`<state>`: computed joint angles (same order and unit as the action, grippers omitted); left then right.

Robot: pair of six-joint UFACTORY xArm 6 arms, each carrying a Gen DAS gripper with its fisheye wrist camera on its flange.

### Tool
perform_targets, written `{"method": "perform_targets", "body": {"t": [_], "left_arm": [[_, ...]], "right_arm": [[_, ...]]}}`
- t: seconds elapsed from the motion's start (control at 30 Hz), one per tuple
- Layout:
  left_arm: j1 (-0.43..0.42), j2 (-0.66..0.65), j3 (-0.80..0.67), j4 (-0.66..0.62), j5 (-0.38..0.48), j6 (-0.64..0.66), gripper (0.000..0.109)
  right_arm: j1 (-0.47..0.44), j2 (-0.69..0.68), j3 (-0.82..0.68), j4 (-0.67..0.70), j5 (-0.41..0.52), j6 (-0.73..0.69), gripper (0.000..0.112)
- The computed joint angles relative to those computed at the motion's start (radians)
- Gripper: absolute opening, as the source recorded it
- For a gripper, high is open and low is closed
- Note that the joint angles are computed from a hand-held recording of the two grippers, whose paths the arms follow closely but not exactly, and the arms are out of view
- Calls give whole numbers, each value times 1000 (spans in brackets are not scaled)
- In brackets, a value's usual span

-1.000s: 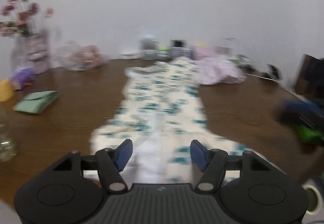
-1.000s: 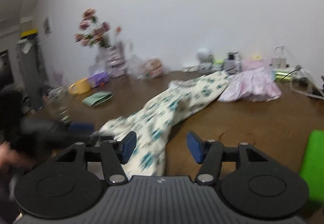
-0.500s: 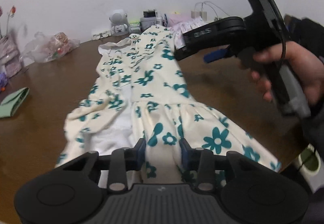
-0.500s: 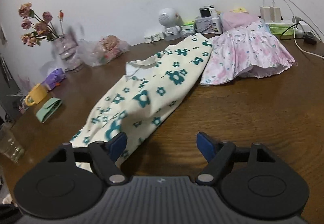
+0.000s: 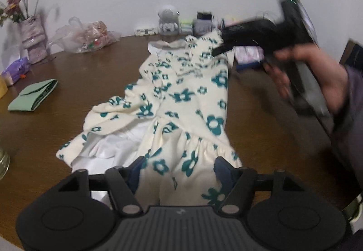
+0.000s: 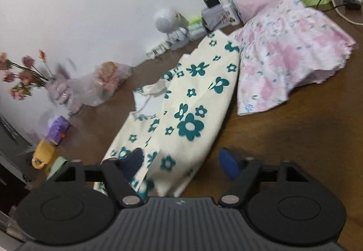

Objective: Fold clothes

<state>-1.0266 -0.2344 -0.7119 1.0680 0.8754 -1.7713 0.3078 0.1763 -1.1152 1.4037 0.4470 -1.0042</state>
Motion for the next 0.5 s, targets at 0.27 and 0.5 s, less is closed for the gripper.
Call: {"method": "perform_targets", "body": {"t": [0.27, 0.5], "left_arm": [[127, -168, 135, -14, 33, 200, 46], [157, -215, 130, -12, 113, 197, 55]], "right_arm": [[-14, -295, 298, 119, -100, -164, 0], [-160, -763, 689, -84, 85, -186, 5]]}}
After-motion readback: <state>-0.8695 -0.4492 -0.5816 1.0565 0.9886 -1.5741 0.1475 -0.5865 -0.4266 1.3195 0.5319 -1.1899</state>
